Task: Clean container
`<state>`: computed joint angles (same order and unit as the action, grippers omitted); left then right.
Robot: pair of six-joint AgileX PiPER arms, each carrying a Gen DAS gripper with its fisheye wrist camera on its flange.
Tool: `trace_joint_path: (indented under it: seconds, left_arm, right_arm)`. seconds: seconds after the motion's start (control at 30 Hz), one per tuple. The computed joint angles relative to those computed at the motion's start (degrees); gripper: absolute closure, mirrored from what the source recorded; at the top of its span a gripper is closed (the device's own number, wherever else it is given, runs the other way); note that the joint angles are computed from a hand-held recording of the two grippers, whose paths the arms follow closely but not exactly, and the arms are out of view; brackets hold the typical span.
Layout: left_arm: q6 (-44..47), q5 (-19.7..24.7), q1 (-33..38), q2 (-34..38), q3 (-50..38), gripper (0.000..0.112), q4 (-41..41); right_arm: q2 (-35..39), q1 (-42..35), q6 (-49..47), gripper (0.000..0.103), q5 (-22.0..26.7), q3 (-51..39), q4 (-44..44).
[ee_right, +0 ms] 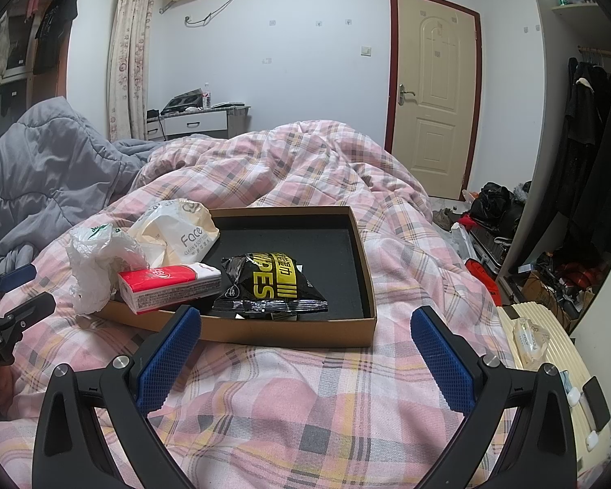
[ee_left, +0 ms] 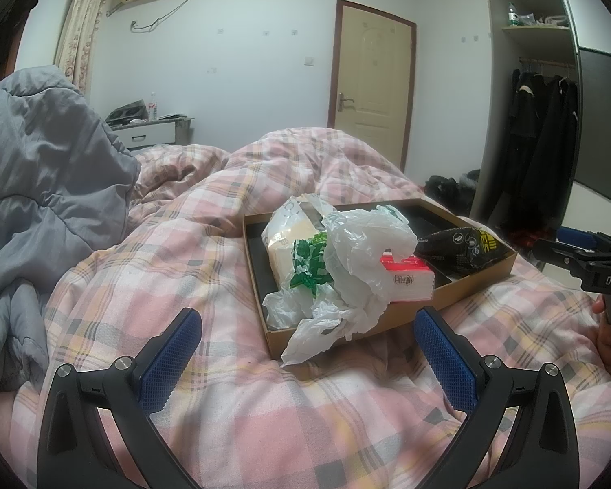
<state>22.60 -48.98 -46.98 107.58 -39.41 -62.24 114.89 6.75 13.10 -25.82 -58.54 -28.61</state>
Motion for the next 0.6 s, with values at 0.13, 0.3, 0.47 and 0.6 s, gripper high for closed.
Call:
trace_joint_path:
  seconds: [0.13,0.3,0.47,0.6]
  left_arm:
    - [-0.02,-0.01,-0.01,-0.01,0.01,0.009,0.01]
    - [-0.07,-0.07,-0.02,0.03,0.03,0.009,0.07]
    - [0.4,-0.44,-0.67,0.22,-0.14,0.009,-0.82]
    - [0.32,-0.76,-1.13,0.62,-0.3,0.009,-1.17]
  right_arm:
    - [0.0,0.0,0.07,0.001,0.02,-0.02,-0.06]
    - [0.01,-0.02,0.12,0.001,0.01,-0.03,-0.12]
    - [-0.82,3.58,-11.24,0.001,4.11,-1.44,11.01]
    - [0.98,5.64,-14.61,0.001,8.01,-6.26,13.3]
